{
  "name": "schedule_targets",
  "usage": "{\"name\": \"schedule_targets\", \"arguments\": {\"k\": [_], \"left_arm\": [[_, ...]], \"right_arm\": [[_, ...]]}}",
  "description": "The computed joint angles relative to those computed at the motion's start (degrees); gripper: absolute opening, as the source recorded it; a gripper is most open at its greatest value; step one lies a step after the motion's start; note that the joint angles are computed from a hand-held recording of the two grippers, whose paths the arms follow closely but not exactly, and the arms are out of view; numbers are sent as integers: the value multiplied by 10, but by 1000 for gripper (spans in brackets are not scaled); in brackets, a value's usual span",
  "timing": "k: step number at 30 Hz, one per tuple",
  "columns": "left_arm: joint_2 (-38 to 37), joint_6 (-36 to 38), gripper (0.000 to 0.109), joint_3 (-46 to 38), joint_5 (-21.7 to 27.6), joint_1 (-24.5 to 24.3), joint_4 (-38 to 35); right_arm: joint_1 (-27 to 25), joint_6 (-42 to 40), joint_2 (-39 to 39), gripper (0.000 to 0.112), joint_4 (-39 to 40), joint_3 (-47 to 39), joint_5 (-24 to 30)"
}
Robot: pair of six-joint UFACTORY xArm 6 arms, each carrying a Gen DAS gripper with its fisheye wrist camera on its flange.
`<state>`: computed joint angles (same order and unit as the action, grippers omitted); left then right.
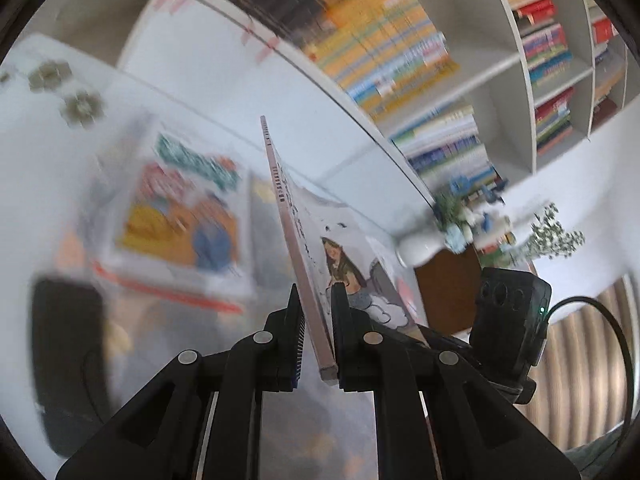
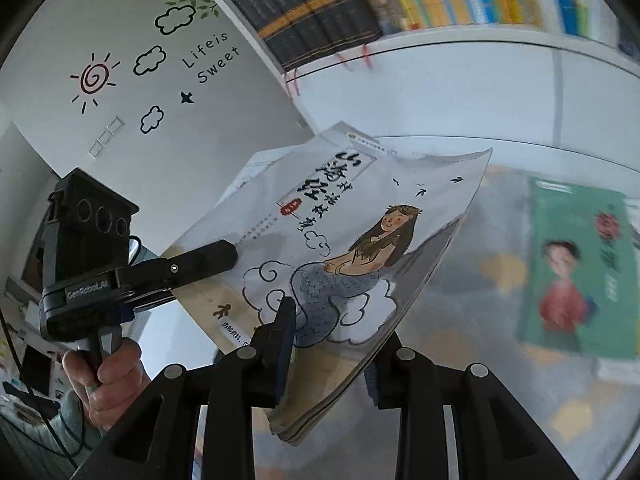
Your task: Organize books
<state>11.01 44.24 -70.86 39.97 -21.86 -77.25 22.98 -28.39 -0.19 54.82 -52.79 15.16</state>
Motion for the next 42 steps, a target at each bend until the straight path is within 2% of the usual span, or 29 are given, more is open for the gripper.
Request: {"name": "schedule_targets", "arguments": {"k": [4,11,14,20,24,28,33,35,37,38,39,42], "left_arm": [[56,-9,9,-64,6,25,26],[163,-26,10,-162,13,41,40],[199,-59,11,-187,18,42,61],[202,-64,10,-166,6,44,68],[188,-101,10,-138,-34,47,105],[154,-110,9,-94,-70,50,126],[88,-131,12,-24,-102,44,180],[61,-135,12,1,-102,35,200],[40,-148,17,18,-92,19,227],[33,-158,21,23,-82,4,243],[33,-165,26,22,-78,-4,251],[36,-175,26,15,-64,-53,252]], "right_arm": [[-13,21,95,30,-12,-104,30],[-33,146,203,35,-165,-223,55],[-43,173,242,35,-197,-260,71],[-52,191,282,35,-204,-290,101],[-57,219,313,35,-208,-322,120],[-50,236,312,35,-212,-311,103],[-53,200,255,40,-125,-235,101],[-51,147,202,41,-55,-161,84],[-51,88,145,53,29,-85,70],[-51,55,109,56,84,-37,56],[-48,44,72,56,118,14,28],[-49,41,-1,56,160,115,-14]]}}
